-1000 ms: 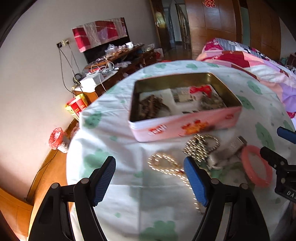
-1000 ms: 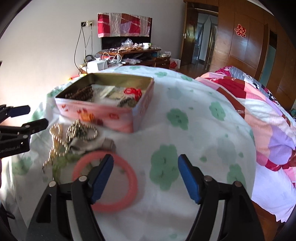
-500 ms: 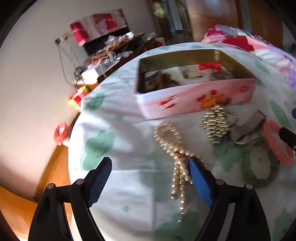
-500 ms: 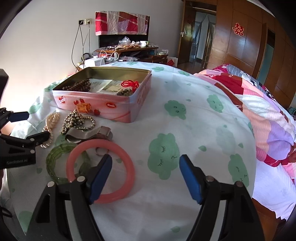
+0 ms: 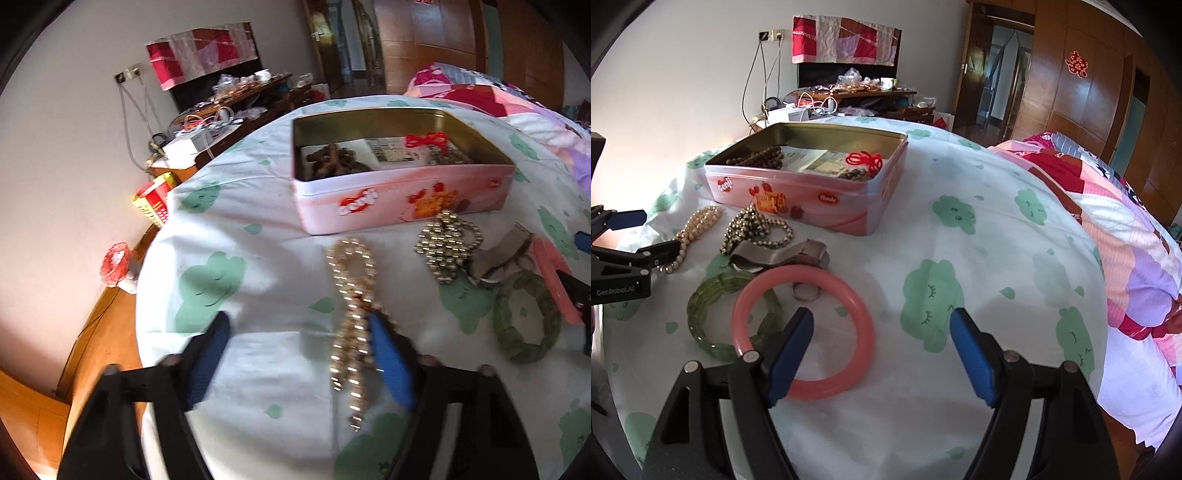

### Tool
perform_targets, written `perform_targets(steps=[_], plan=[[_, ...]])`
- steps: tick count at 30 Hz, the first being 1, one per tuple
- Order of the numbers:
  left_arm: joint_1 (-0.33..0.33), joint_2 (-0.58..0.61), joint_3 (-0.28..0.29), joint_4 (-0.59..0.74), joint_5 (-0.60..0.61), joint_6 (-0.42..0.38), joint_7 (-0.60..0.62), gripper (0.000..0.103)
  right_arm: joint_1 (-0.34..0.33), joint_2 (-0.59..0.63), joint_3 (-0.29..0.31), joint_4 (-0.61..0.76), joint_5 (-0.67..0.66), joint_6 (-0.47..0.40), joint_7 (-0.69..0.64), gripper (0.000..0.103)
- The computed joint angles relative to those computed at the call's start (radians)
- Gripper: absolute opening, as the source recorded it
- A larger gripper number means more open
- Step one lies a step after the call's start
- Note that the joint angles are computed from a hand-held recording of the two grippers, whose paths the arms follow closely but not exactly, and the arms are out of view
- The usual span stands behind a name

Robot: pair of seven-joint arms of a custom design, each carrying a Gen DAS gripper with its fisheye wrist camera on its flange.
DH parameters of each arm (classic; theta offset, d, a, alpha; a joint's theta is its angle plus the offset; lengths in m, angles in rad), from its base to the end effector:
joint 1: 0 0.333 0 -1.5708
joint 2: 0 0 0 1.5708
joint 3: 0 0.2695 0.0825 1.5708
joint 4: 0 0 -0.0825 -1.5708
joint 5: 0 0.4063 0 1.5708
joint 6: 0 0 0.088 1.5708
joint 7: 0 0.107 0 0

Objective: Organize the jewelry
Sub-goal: 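Grasp the pearl strand with the left gripper while the right grasps the pink bangle, then lift the pearl strand and pink bangle and carry both toward the tin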

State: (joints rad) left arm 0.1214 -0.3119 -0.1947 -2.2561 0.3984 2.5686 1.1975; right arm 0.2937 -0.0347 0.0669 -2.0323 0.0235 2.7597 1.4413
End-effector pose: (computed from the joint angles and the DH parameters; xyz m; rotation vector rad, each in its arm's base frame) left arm 0.5365 -0.0508 0.5032 -1.7710 1.7334 -0.4006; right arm 0.5753 0.2163 0.4954 -2.1062 1.2886 -0.5994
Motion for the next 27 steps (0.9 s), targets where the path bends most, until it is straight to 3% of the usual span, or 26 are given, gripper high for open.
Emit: perform_targets(steps=[1, 2, 4, 5, 6, 8, 10, 27], plan=[[-0.007, 0.0, 0.001, -0.001, -0.005, 0.005, 0.016, 0.047, 0.0, 0.004, 0.0, 0.007, 0.002, -0.016, -0.001, 0.075], [-0.011, 0.001, -0.002, -0.001, -0.001, 0.007, 0.029, 0.042, -0.001, 0.011, 0.0, 0.016, 0.003, -0.032, -0.002, 0.065], [-0.014, 0.0, -0.016, -0.005, 0.029, 0.012, 0.04, 0.025, 0.001, 0.012, -0.002, 0.021, 0.078, -0.045, -0.065, 0.057], [-0.021, -0.003, -0.012, -0.01, 0.02, 0.017, 0.054, 0.02, 0.002, 0.013, -0.002, 0.026, 0.113, -0.057, -0.093, 0.049], [-0.027, -0.004, -0.007, -0.013, 0.007, 0.022, 0.067, 0.019, 0.003, 0.012, -0.002, 0.031, 0.165, -0.072, -0.136, 0.034], [-0.033, -0.006, 0.003, -0.018, -0.019, 0.032, 0.087, 0.017, 0.004, 0.005, 0.001, 0.022, 0.168, -0.066, -0.148, 0.011], [-0.035, -0.012, 0.01, -0.022, -0.049, 0.038, 0.1, 0.012, 0.007, -0.003, 0.002, 0.01, 0.187, -0.058, -0.173, 0.012], [0.003, -0.07, 0.002, -0.044, -0.126, 0.071, 0.116, 0.012, 0.021, -0.036, -0.015, -0.014, 0.275, 0.036, -0.204, 0.011]])
